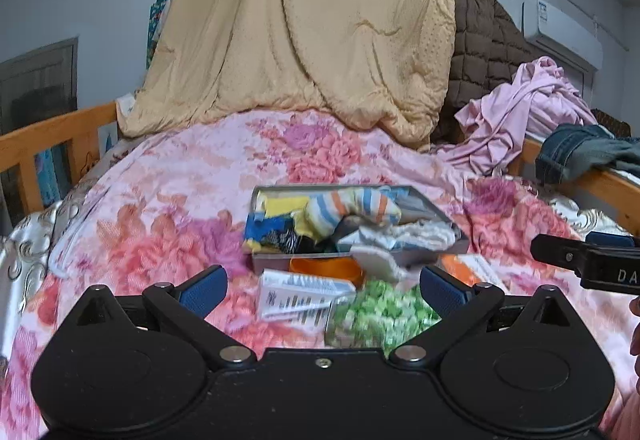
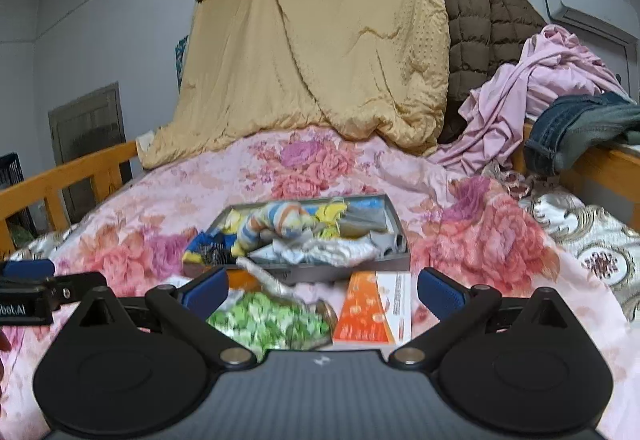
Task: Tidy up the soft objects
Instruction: 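Open both tools to drop the ribbon and sock into the tray, then move both open tools back from the tray toward the remaining items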
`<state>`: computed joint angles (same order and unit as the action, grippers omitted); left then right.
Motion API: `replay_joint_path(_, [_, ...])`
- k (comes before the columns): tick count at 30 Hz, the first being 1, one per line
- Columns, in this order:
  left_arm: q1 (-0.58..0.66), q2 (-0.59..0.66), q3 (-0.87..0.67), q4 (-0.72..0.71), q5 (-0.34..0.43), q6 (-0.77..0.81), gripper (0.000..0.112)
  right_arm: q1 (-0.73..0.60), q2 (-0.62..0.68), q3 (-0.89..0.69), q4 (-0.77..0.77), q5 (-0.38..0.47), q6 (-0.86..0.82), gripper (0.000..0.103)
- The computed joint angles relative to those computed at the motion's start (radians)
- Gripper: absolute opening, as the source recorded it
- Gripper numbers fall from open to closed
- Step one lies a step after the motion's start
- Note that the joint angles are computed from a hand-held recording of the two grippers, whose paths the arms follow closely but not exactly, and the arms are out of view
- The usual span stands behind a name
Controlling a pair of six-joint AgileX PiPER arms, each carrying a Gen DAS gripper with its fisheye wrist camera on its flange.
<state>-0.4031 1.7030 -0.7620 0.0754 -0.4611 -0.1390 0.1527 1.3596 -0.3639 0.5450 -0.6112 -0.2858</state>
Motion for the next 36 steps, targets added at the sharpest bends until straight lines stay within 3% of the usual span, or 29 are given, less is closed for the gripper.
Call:
replay_joint_path(12, [0.005,0.017,0.024,-0.027,0.014,0.042,0.102,0.048,0.034,0.015,0.090,0.013,-0.048,0.103])
replay_joint_path(18, [0.005,0.068,0.001,-0.044,0.046,0.069,0.102,0.012,0.082,-0.018,0.018,0.070,0.014,0.103])
replay_joint_path(36, [0.013,0.077,0.004,-0.006,0.027,0.010,0.102,0.008,0.109,-0.025,-0.039,0.070,0.056,0.103])
